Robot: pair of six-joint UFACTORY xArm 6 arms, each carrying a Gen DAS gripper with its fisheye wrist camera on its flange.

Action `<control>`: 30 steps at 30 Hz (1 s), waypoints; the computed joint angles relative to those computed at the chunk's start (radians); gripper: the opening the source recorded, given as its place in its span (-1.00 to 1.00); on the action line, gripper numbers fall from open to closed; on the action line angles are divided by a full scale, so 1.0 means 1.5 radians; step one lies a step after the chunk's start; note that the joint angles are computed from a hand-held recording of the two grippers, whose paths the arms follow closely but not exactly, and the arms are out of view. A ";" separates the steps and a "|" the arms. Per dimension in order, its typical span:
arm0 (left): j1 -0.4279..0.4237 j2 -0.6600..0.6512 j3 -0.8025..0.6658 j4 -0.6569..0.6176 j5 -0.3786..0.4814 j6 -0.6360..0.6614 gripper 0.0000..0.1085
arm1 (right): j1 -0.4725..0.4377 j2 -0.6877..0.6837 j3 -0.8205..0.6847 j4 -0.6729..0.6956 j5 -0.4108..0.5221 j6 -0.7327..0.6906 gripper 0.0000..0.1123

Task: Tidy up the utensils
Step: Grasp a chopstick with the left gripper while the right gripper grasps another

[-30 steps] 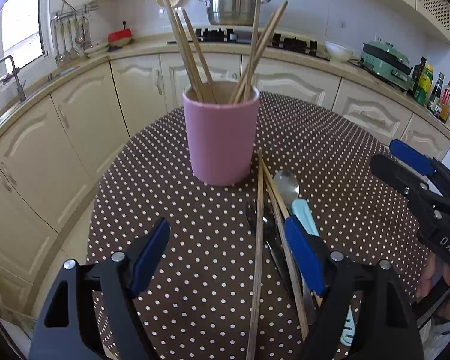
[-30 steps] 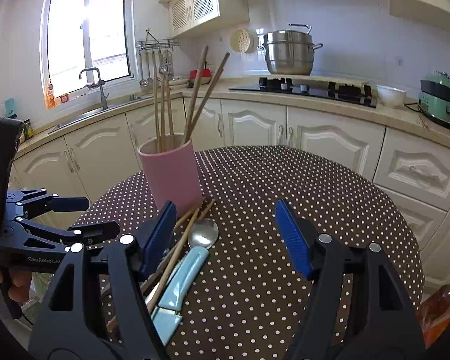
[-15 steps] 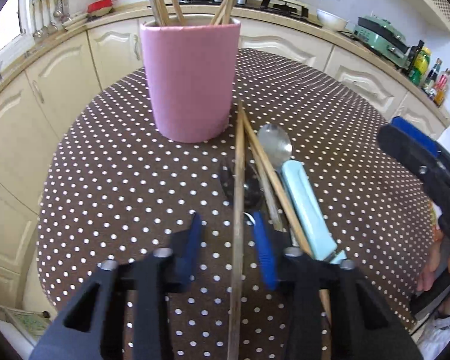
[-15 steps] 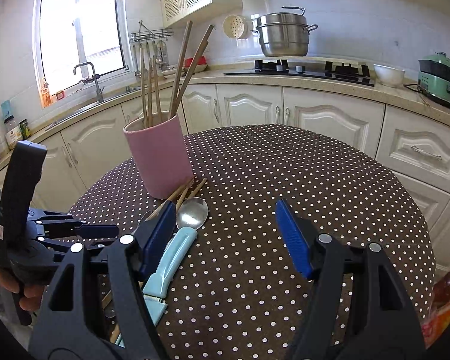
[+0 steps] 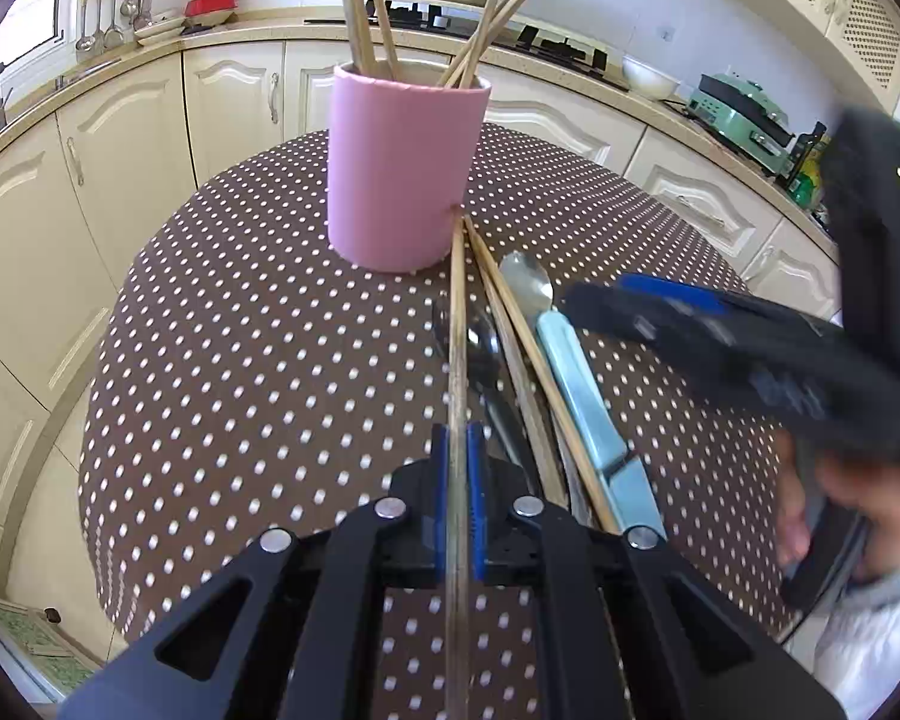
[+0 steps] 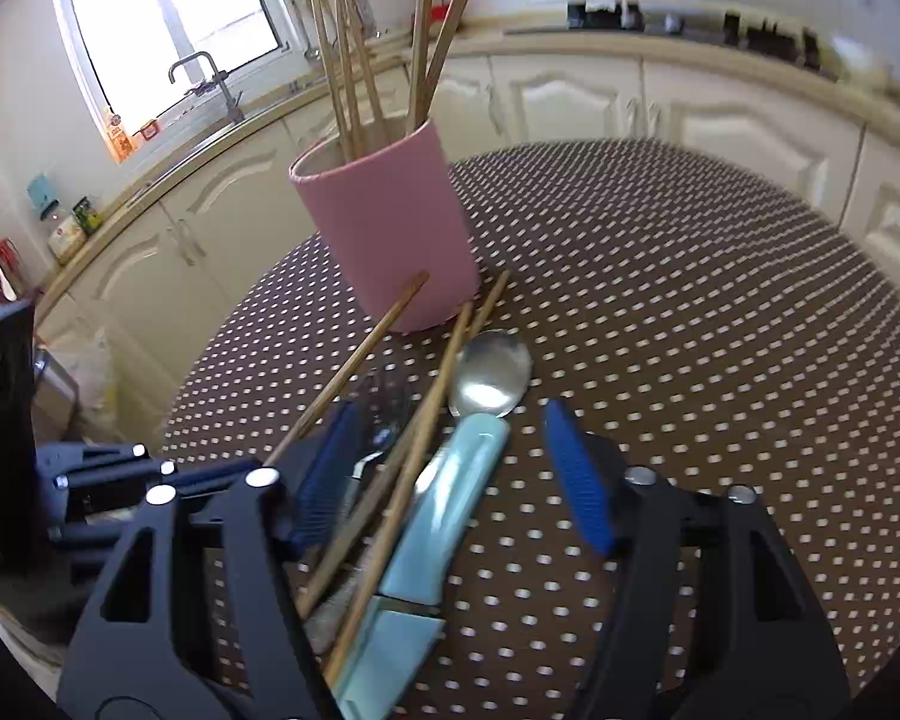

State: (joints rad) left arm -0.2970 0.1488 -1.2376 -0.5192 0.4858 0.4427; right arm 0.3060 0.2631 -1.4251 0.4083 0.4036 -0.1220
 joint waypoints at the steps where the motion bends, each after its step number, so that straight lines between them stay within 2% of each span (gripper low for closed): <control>1: 0.005 -0.011 0.013 -0.018 0.004 0.018 -0.89 | -0.002 0.014 -0.026 0.011 0.034 -0.001 -0.23; 2: 0.012 -0.023 0.026 -0.023 0.008 0.021 -0.89 | -0.004 0.029 -0.052 0.017 0.063 -0.001 -0.39; 4: 0.024 -0.037 0.045 -0.015 0.005 0.012 -0.89 | -0.006 0.052 -0.093 -0.004 0.109 0.019 -0.39; 9: 0.049 -0.037 0.057 0.058 -0.007 -0.083 -0.89 | -0.005 0.099 -0.173 -0.062 0.195 0.072 -0.42; 13: 0.064 -0.016 0.029 0.099 0.008 -0.131 -0.89 | 0.001 0.116 -0.208 -0.104 0.230 0.104 -0.46; 18: 0.069 0.038 -0.054 0.148 0.066 -0.158 -0.79 | 0.008 0.159 -0.283 -0.119 0.303 0.104 -0.67; 21: 0.074 0.074 -0.114 0.137 0.106 -0.138 -0.59 | 0.007 0.169 -0.293 -0.108 0.314 0.101 -0.76; 25: 0.069 0.119 -0.177 0.166 0.128 -0.149 -0.61 | 0.008 0.168 -0.282 -0.091 0.299 0.096 -0.79; 26: 0.067 0.130 -0.190 0.171 0.132 -0.153 -0.63 | 0.006 0.165 -0.278 -0.088 0.297 0.091 -0.81; 28: 0.063 0.146 -0.214 0.200 0.139 -0.177 -0.87 | 0.004 0.158 -0.263 -0.077 0.288 0.084 -0.81; 30: 0.061 0.159 -0.234 0.195 0.147 -0.175 -0.89 | -0.003 0.141 -0.238 -0.060 0.276 0.068 -0.82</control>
State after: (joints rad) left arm -0.2052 0.3869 -1.5883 -0.2260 0.7071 0.1805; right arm 0.3013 0.4751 -1.7826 0.3186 0.8182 -0.0206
